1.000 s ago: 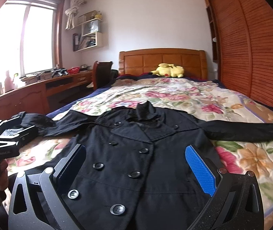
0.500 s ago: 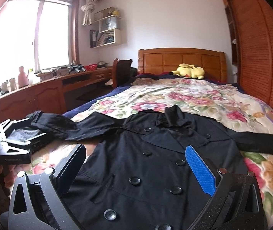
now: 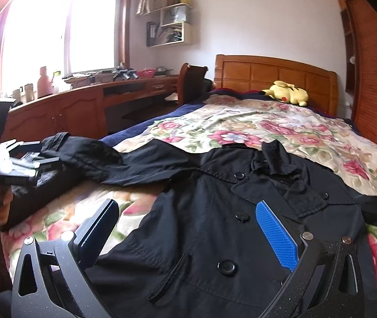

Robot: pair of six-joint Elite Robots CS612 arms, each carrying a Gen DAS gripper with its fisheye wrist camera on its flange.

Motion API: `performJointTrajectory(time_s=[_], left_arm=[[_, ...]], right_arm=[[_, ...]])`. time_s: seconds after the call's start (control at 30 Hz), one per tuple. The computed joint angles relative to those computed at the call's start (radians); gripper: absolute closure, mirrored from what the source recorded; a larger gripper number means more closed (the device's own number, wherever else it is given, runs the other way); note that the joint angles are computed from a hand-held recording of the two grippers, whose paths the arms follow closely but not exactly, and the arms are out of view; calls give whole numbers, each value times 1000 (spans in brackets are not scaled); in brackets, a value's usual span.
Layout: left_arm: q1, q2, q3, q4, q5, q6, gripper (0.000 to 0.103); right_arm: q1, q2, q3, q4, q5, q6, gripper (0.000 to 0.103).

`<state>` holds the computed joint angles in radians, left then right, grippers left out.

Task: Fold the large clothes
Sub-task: 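Move the left tool to the black sleeve cuff and grasp it, then lift the sleeve with the left tool, fold it across the coat front, release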

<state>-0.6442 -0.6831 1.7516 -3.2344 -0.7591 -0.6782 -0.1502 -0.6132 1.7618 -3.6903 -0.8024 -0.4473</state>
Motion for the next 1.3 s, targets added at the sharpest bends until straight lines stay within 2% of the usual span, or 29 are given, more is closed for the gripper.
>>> performJointTrajectory(time_s=[0.07, 0.17, 0.23, 0.5, 0.7, 0.8, 0.97, 1.0, 1.03, 1.13, 1.23, 1.3], left_arm=[[13, -12, 11, 27, 0, -18, 3], [34, -27, 32, 28, -18, -39, 15], [50, -37, 42, 62, -33, -83, 19], [92, -96, 97, 268, 4, -229, 21], [147, -127, 143, 346, -55, -377, 21], [164, -127, 157, 319, -94, -401, 21], [186, -111, 154, 244, -150, -374, 28], [192, -108, 152, 237, -161, -370, 33], [198, -106, 146, 244, -175, -377, 36], [216, -97, 127, 268, -226, -393, 36], [219, -93, 124, 253, -233, -384, 37], [220, -92, 125, 243, -235, -376, 45]], right_arm=[[-9, -3, 0, 24, 17, -10, 0], [-18, -9, 5, 57, 27, -31, 0], [-20, -10, 7, 66, 22, -44, 0], [-38, -30, 16, 99, 19, -71, 0], [-22, -33, 26, 79, -5, -47, 0], [-13, -27, 20, 63, -14, -38, 0], [-11, -20, 9, 61, -12, -31, 0], [-11, -20, 10, 60, -12, -30, 0], [-12, -20, 9, 60, -11, -30, 0], [-13, -20, 11, 53, -15, -33, 0], [-18, -18, 8, 36, -19, -21, 0], [-21, -18, 4, 39, -16, -11, 0]])
